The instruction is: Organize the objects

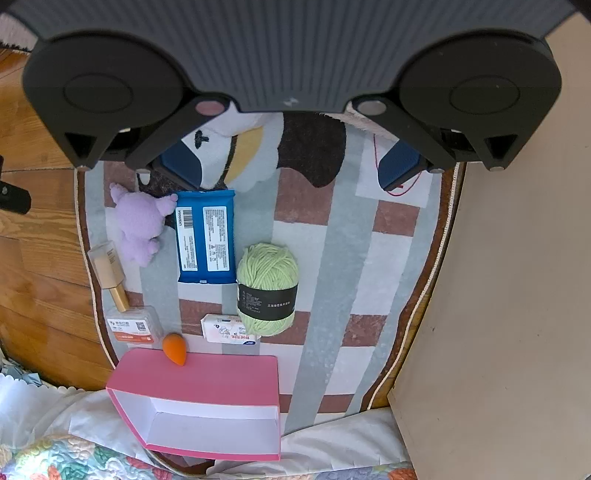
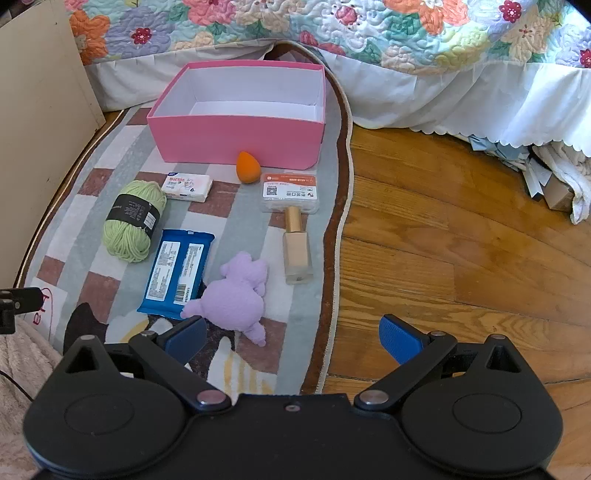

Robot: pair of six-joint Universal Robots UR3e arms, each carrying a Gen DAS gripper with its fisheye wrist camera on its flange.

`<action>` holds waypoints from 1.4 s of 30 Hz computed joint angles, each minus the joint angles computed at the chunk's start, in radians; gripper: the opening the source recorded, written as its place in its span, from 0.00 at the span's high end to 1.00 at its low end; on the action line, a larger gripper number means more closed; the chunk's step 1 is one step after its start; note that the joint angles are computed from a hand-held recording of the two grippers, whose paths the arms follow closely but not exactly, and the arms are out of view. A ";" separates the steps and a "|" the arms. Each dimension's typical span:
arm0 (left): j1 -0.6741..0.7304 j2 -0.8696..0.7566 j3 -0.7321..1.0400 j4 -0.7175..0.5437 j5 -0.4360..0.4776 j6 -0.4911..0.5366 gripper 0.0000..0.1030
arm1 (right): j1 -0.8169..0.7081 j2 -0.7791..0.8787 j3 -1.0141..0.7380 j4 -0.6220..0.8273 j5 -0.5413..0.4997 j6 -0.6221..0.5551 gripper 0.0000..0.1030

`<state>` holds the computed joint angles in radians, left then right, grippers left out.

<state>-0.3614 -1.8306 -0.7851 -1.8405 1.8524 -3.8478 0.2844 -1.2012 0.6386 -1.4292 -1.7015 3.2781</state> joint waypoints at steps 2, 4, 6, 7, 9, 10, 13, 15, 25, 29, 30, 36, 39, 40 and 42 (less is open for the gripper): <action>0.000 -0.001 0.001 -0.001 0.000 0.000 0.00 | -0.001 -0.003 0.004 -0.002 0.000 -0.001 0.02; -0.002 -0.003 0.009 -0.007 0.001 0.000 0.00 | -0.001 -0.003 0.004 -0.001 0.001 -0.001 0.02; -0.003 -0.004 0.012 -0.008 0.000 -0.001 0.00 | 0.000 -0.002 0.002 -0.001 0.000 0.000 0.02; -0.002 -0.003 0.012 -0.006 -0.003 0.001 0.00 | 0.000 -0.002 0.002 -0.001 0.001 -0.001 0.02; -0.005 -0.010 0.026 -0.012 -0.008 -0.002 0.00 | 0.001 -0.001 0.001 0.001 0.000 0.001 0.02; -0.007 -0.015 0.035 -0.018 -0.006 -0.003 0.00 | 0.001 -0.001 0.000 0.001 -0.001 0.002 0.02; -0.012 -0.030 0.059 -0.037 0.006 -0.003 0.00 | -0.005 -0.018 0.031 -0.012 0.002 -0.001 0.02; -0.016 -0.036 0.066 -0.042 0.008 -0.007 0.00 | -0.007 -0.023 0.039 -0.016 0.003 -0.002 0.02; -0.015 -0.033 0.056 -0.037 0.005 -0.010 0.00 | -0.008 -0.030 0.051 -0.022 0.004 -0.004 0.02; -0.019 -0.030 0.046 -0.030 0.008 -0.015 0.00 | -0.015 -0.038 0.064 -0.026 0.007 -0.008 0.02; -0.019 -0.029 0.044 -0.030 0.007 -0.013 0.00 | -0.014 -0.038 0.064 -0.026 0.006 -0.007 0.02; -0.021 -0.025 0.036 -0.025 0.010 -0.014 0.00 | -0.011 -0.024 0.047 -0.019 0.005 -0.012 0.02; -0.022 -0.024 0.034 -0.023 0.010 -0.014 0.00 | -0.004 -0.015 0.035 -0.016 0.003 -0.013 0.02; -0.021 -0.022 0.032 -0.022 0.010 -0.013 0.00 | -0.005 -0.014 0.034 -0.015 0.003 -0.013 0.02; -0.021 -0.024 0.034 -0.024 0.009 -0.013 0.00 | -0.003 -0.009 0.028 -0.011 0.002 -0.011 0.02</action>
